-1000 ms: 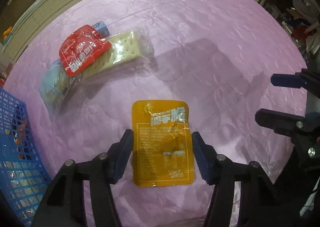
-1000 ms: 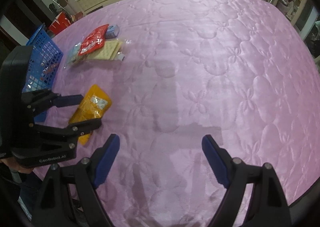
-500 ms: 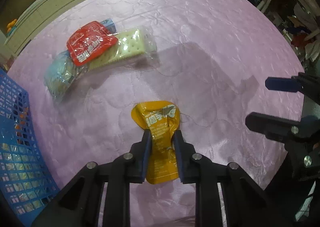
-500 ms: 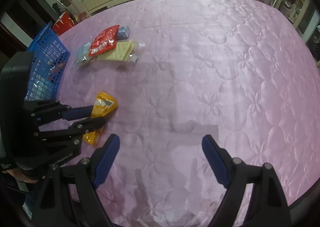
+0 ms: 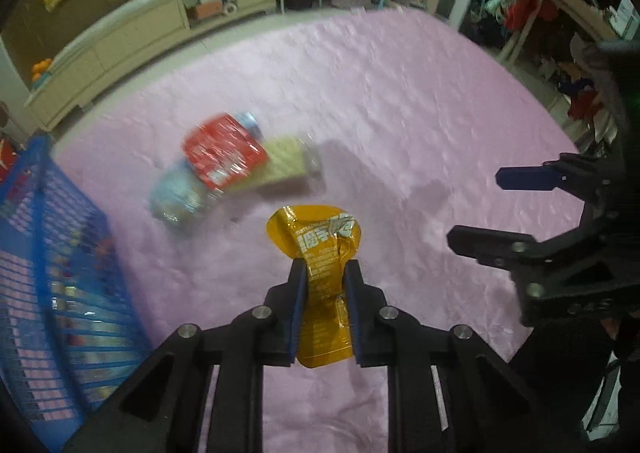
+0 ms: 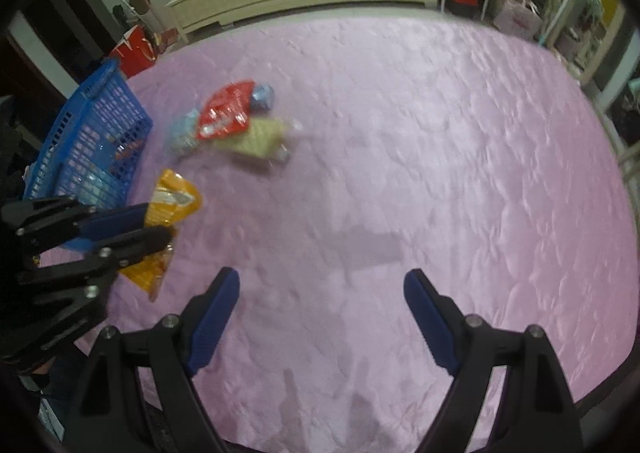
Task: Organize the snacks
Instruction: 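Carry the yellow pouch to the basket with the left while the right grasps the red square pouch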
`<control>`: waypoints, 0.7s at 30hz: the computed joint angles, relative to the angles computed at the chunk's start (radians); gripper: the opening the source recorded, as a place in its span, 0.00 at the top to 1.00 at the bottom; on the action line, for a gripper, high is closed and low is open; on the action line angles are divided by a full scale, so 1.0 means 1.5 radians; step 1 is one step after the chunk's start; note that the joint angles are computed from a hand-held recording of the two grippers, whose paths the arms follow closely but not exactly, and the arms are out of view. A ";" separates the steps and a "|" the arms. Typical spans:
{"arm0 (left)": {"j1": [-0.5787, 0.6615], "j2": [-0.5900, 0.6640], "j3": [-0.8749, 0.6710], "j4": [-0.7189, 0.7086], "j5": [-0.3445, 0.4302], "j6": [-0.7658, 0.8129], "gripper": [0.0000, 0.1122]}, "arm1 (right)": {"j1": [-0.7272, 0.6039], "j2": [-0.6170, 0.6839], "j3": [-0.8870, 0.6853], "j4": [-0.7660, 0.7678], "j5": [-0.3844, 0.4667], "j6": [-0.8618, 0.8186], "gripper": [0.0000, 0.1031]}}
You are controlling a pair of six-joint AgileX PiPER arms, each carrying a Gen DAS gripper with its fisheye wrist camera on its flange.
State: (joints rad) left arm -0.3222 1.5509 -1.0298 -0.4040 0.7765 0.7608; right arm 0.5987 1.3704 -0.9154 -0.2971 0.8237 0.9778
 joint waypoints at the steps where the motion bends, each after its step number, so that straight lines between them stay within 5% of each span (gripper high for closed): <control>1: 0.011 -0.010 -0.003 -0.002 0.008 0.002 0.85 | 0.000 0.010 -0.024 -0.003 0.008 -0.010 0.15; 10: 0.183 -0.020 -0.115 -0.028 0.092 0.027 0.84 | -0.016 0.158 -0.256 0.019 0.068 -0.142 0.15; 21: 0.309 0.084 -0.249 -0.018 0.103 -0.005 0.84 | -0.080 0.453 -0.615 0.116 0.186 -0.298 0.15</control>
